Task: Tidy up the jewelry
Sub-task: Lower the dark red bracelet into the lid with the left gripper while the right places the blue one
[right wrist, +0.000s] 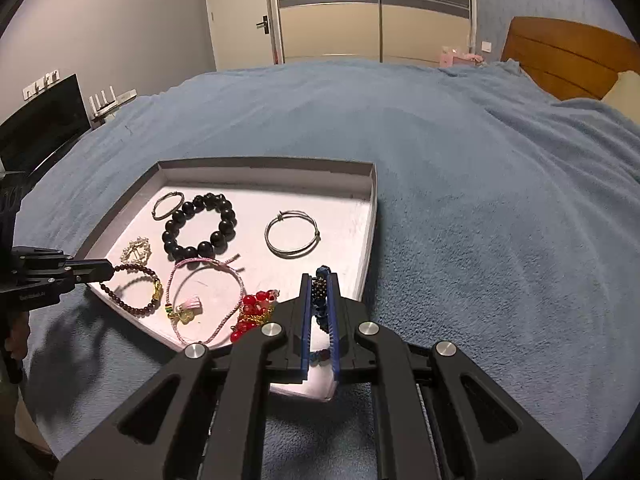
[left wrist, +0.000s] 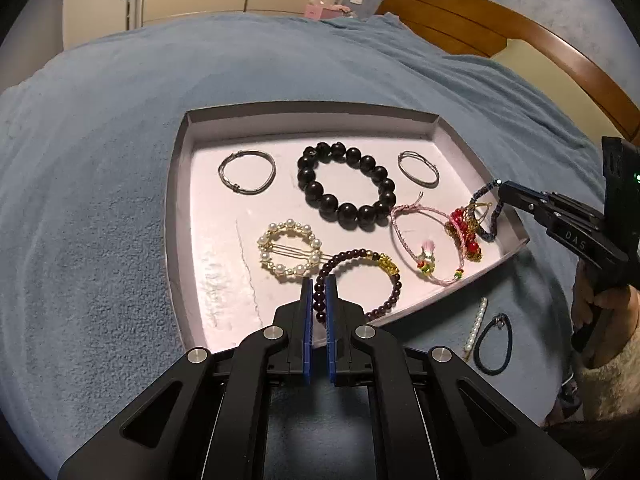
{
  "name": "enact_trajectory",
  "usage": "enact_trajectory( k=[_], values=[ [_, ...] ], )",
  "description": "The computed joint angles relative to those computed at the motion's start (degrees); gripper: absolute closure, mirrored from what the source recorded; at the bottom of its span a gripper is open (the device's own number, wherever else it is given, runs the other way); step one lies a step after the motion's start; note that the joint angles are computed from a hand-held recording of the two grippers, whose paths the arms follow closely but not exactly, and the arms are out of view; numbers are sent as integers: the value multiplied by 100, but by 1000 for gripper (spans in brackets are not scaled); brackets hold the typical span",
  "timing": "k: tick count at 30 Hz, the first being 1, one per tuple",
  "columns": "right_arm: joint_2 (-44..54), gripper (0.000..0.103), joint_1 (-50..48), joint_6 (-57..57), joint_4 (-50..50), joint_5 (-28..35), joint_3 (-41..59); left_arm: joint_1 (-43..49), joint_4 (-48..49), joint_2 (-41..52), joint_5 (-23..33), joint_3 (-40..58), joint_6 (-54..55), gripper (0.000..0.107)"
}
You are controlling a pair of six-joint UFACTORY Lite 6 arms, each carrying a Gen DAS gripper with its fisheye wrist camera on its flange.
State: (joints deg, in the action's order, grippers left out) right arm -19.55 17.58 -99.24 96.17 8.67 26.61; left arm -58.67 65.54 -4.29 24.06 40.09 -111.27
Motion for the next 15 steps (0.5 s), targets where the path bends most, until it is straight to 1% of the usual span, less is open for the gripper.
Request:
enact_trajectory(
  k=[3, 6, 12, 14, 15],
  values=[
    [133, 96, -70, -437, 434, 67, 9, 3, -15, 30, 40, 32, 57, 100],
    [139, 96, -137, -543, 536, 115, -4, 5, -99, 105, 127, 100, 196, 100],
    [129, 96, -224, -378, 397, 176, 16, -10, -248, 76, 239, 124, 339, 100],
    [36, 96, -235, -78, 108, 186, -7, -55, -319, 51, 368, 141, 391, 100],
    [-37, 96, -224, 121, -81, 171, -25, -75, -376, 7, 437, 133, 422, 96]
  ],
)
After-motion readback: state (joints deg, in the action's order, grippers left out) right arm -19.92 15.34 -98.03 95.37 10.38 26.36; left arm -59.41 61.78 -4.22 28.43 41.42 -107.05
